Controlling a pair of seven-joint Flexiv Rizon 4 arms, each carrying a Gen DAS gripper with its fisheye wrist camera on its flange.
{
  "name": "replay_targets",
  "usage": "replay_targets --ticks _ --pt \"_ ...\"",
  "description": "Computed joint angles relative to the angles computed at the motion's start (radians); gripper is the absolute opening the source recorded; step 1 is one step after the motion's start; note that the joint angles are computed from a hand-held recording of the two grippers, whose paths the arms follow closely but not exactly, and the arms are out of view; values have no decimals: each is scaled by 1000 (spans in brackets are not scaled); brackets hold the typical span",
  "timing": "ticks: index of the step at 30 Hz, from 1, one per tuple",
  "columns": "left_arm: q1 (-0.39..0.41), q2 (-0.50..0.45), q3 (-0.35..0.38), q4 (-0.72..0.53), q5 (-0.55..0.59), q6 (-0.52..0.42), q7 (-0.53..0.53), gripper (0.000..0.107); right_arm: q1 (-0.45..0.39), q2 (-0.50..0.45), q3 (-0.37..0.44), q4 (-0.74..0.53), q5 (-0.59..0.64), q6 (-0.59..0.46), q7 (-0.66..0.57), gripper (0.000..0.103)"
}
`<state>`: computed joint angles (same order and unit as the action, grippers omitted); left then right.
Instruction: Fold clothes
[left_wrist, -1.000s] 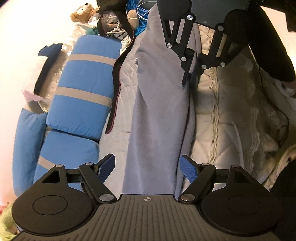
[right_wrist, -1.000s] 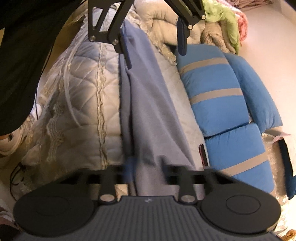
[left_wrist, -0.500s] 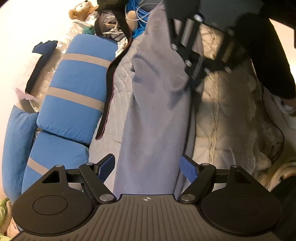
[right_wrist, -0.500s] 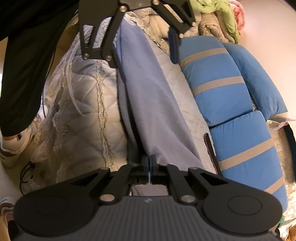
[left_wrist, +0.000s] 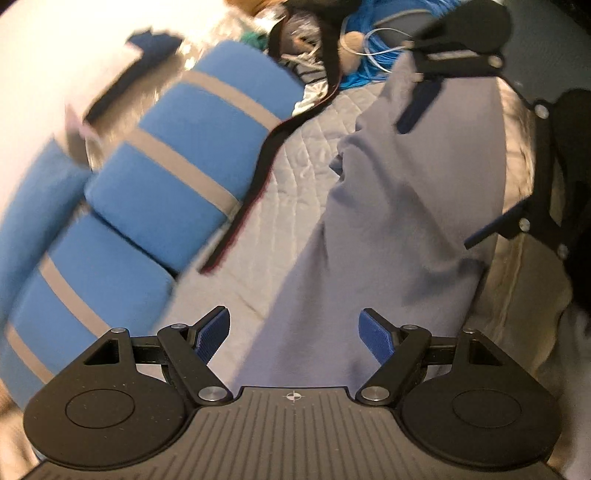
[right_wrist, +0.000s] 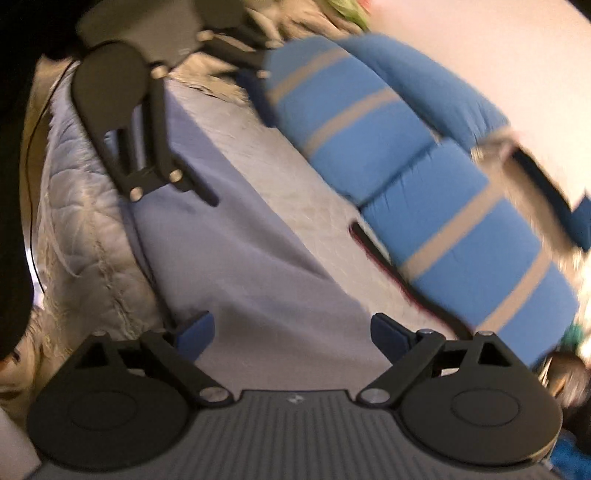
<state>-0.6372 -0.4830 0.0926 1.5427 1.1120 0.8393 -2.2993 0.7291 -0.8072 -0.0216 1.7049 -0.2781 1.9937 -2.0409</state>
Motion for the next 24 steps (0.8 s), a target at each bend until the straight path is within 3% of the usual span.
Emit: replay_targets --ticks 6,10,13,17,21,24 --pt "76 -25 3 57 -144 106 -20 78 -180 10 201 -59 -70 -262 191 103" --pt "107 4 17 117 -214 161 -32 79 -240 -7 277 -128 -62 -478 287 103" --pt "113 29 30 153 -240 155 -27 91 -274 -20 325 -190 -14 -635 322 103" --pt "194 72 7 220 -403 205 -15 91 -254 -5 295 -174 6 -622 319 103" --pt "126 99 86 193 -229 310 -254 89 -165 16 152 -104 12 -324 408 103" --pt "127 76 96 124 -131 402 -315 90 -133 10 102 -136 43 -316 529 103"
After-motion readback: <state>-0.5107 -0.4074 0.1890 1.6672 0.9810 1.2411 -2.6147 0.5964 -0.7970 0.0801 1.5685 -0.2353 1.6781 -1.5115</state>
